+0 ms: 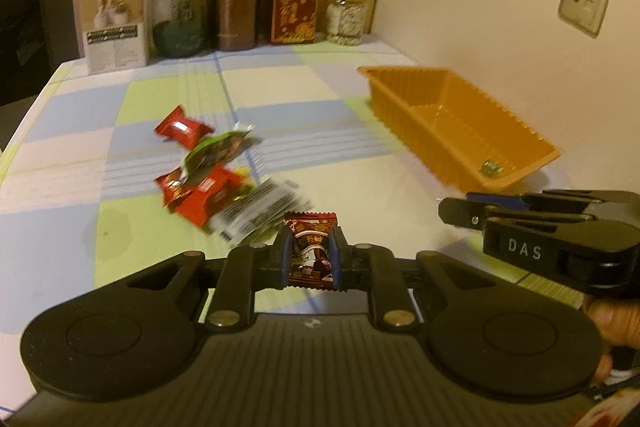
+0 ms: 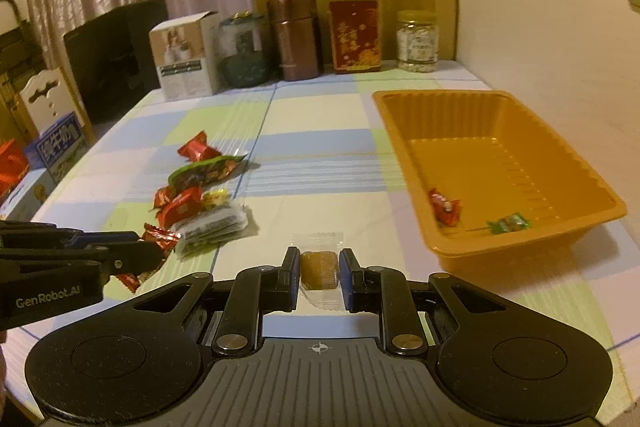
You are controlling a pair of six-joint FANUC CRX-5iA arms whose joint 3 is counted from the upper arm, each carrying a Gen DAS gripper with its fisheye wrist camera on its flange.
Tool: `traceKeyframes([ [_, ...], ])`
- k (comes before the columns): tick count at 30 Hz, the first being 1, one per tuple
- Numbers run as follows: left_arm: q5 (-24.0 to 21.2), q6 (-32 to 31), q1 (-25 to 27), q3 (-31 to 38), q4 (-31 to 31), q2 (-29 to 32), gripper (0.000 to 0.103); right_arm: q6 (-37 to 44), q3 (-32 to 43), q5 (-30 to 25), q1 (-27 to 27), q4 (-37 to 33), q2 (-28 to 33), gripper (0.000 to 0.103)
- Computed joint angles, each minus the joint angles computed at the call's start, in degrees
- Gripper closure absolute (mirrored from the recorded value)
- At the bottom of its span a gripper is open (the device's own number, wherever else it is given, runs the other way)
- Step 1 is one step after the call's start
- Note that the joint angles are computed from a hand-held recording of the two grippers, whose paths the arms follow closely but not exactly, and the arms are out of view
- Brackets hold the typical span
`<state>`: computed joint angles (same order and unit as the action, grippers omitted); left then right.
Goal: Organize snacks
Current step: 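Carry both snacks over the orange tray while opening both grippers to drop them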
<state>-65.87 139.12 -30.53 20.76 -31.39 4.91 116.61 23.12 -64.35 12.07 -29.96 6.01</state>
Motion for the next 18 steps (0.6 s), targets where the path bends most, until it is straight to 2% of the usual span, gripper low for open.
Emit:
traceKeyframes([
  [4,0.5,-0.3,-0.4,2.4,0.2,1.5,0.086,-2.0,1.6,-0.1,-1.1,0.9,0.1,0.082],
  [11,1.3,-2.2,-0.9,8.3,0.2,4.9,0.086,-6.3,8.5,-2.8,-5.1,-0.3,3.6,0.082],
  [18,2.8,-5.3,-0.5,14.3,1.9,9.1,0.086,-5.3,12.2,-2.1,-6.8,0.5,5.6,0.082],
])
